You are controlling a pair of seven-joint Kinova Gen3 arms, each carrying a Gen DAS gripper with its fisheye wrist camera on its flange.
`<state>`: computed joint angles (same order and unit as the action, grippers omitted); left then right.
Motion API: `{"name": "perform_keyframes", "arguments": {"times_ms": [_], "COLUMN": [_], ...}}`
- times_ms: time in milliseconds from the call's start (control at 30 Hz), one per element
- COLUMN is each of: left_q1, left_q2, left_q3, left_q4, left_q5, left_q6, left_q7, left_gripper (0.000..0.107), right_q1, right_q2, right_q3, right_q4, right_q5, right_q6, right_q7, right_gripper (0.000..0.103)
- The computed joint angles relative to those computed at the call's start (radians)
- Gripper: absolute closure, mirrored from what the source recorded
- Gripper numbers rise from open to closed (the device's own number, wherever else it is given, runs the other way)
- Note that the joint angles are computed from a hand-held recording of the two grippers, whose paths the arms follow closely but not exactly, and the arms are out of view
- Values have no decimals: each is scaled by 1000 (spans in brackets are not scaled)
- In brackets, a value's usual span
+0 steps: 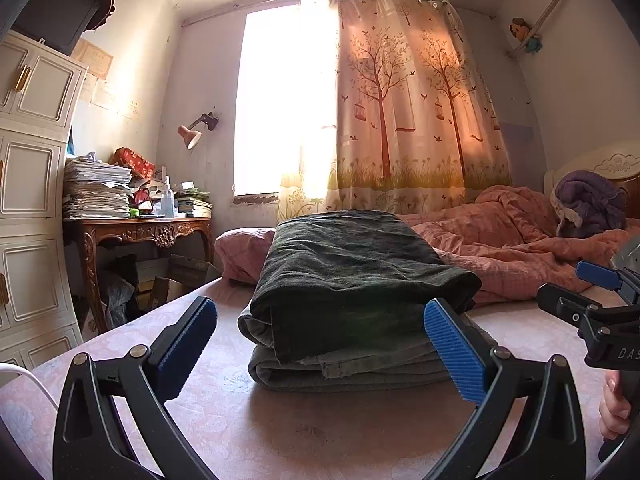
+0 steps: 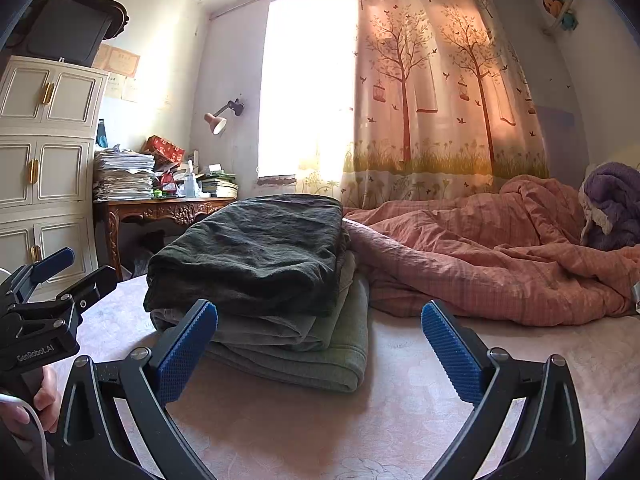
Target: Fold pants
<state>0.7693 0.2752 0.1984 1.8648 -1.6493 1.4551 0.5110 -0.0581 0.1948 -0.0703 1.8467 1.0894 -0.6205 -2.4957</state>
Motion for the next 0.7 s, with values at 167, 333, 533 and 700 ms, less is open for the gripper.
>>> {"name": "perform_keyframes", "arguments": {"times_ms": [167, 333, 533, 700], "left_q1": [-2, -2, 0, 0], "left_q2": [-1, 0, 4, 2], "left_q3": [1, 1, 0, -1], "left_q4": [1, -1, -2, -1], "left_q5": [-3, -1, 2, 2], "left_q6": [-6, -6, -2, -4], "left_q7": [-14, -17, -10, -11], "left_gripper": [5, 5, 5, 5], "right_q1": [0, 1, 0, 0], "right_q2": [1, 1, 0, 0], "right_q3": [-1, 0, 0, 0], "right_q4": [-1, -2, -3, -3], "right_q5": [1, 2, 6, 6], "right_q6": [3, -1, 2, 3], "right_q7": [-2, -1, -5, -5], "right_gripper": [0, 0, 0, 0]}}
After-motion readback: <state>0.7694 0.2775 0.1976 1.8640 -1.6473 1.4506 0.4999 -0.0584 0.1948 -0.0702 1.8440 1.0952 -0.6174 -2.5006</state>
